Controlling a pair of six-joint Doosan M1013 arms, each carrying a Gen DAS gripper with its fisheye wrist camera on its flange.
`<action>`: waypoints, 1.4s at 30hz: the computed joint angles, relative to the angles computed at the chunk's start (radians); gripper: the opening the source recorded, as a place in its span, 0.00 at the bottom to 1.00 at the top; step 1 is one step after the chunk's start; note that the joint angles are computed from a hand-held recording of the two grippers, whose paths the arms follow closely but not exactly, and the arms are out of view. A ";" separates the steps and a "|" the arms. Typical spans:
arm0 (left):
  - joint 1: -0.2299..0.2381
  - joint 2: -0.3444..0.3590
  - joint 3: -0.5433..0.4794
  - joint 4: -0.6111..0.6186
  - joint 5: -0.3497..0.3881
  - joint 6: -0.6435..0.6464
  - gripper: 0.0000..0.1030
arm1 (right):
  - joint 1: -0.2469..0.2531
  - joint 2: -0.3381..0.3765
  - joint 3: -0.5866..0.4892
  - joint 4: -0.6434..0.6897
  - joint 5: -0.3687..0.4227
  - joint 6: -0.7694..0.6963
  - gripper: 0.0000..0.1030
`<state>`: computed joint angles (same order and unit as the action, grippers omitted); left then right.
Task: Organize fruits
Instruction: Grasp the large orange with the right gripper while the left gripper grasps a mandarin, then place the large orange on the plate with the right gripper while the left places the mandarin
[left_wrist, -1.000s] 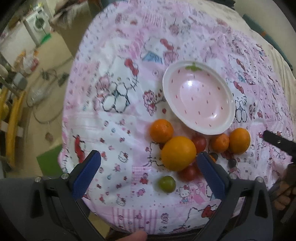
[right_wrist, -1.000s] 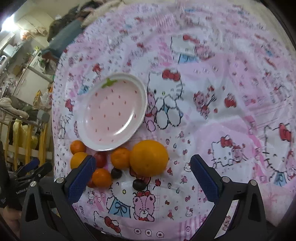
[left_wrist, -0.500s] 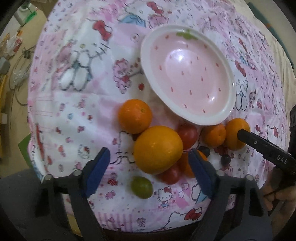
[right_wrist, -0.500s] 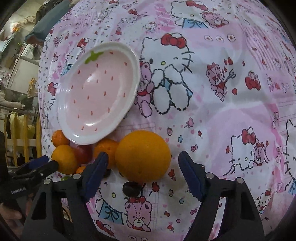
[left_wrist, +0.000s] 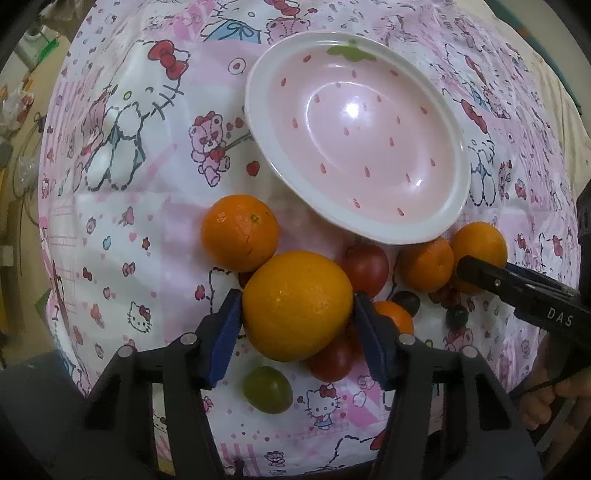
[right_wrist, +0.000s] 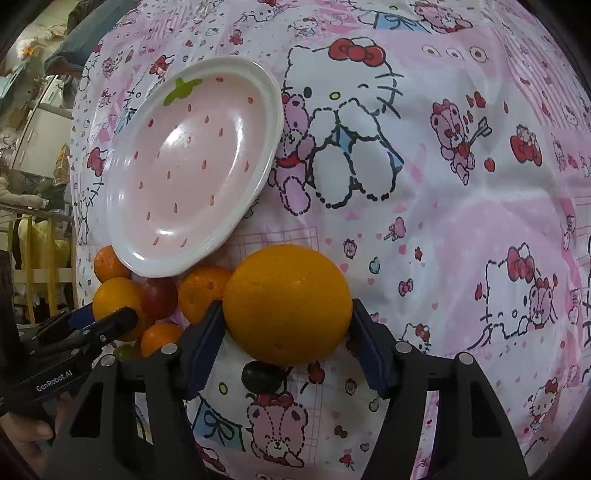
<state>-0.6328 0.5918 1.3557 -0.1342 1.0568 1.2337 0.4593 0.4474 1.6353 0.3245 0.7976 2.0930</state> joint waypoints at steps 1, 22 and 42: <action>0.000 0.000 0.000 -0.002 -0.004 0.003 0.51 | 0.001 0.000 0.000 0.000 -0.004 0.002 0.64; 0.037 -0.081 0.021 -0.013 -0.085 0.065 0.49 | 0.032 -0.043 -0.019 -0.187 -0.078 0.057 0.61; 0.082 0.033 -0.156 0.027 -0.005 -0.004 0.50 | -0.002 0.187 -0.325 -0.160 0.055 -0.141 0.61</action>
<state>-0.5512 0.6252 1.2001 -0.1067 1.0514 1.2297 0.4569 0.6344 1.3107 0.1650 0.8525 1.9518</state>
